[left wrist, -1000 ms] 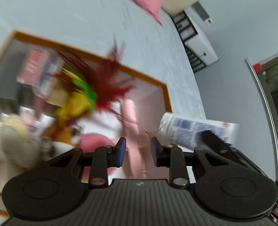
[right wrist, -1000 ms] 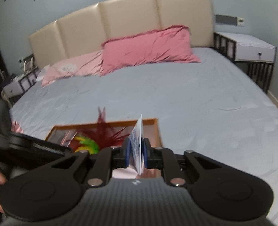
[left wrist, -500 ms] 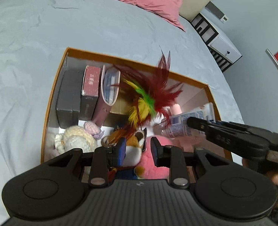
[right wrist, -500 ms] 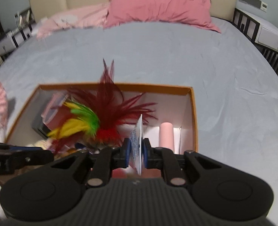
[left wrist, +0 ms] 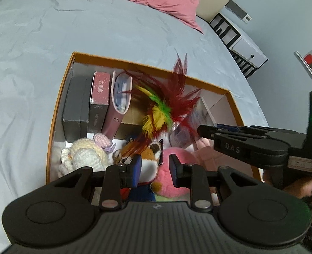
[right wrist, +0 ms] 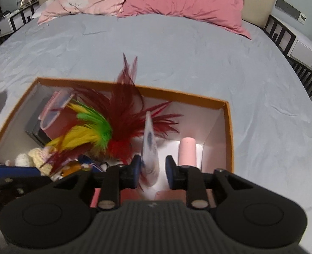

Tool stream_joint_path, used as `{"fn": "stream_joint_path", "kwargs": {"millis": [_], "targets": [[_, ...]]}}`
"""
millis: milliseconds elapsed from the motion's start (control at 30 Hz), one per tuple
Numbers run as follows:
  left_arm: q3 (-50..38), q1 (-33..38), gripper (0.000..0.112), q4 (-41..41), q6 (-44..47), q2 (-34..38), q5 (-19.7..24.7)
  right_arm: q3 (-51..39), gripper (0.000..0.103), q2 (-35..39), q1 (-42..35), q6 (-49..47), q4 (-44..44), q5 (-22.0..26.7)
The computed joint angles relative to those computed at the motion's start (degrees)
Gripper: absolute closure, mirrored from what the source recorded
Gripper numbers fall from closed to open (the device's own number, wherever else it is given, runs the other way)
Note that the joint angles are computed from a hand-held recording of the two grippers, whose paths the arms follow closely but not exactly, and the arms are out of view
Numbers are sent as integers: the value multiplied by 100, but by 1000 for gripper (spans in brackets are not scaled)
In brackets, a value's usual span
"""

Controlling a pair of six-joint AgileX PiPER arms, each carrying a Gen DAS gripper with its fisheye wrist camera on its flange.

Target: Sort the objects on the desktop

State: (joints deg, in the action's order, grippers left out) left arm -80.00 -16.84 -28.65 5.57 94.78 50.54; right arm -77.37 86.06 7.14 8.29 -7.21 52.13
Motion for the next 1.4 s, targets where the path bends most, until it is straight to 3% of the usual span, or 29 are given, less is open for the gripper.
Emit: {"fn": "stream_joint_path", "kwargs": {"millis": [167, 367, 500, 567, 633, 733, 833, 933, 1133, 1400], "targets": [[94, -219, 81, 417, -427, -353, -272, 30, 76, -464, 96, 119, -42, 170], [417, -515, 81, 1079, -1156, -1186, -691, 339, 75, -1530, 458, 521, -200, 143], [651, -987, 50, 2347, -2041, -1736, -1009, 619, 73, -2276, 1004, 1405, -850, 148], [756, -1197, 47, 2829, -2318, -2000, -1078, 736, 70, -2601, 1331, 1893, -1207, 216], [775, -1369, 32, 3226, -2556, -2167, -1003, 842, 67, -2864, 1746, 2407, -1642, 346], [921, -1651, 23, 3824, -3036, -2405, -1019, 1053, 57, -3194, 2472, 3246, -2394, 566], [1003, -2023, 23, 4755, -3966, -2508, -857, 1276, 48, -3356, 3079, 4066, -3014, 832], [1307, -2177, 22, 5271, -4498, -2656, -942, 1618, 43, -3552, 3252, 4550, -3126, 763], [1753, -2163, 22, 5399, -4518, -2664, -1024, 2364, 38, -3649, 3857, 5580, -3874, 818], [2008, -2517, 22, 6310, -5051, -2294, -987, 2967, 38, -3522, 3510, 5685, -3927, 291]]}}
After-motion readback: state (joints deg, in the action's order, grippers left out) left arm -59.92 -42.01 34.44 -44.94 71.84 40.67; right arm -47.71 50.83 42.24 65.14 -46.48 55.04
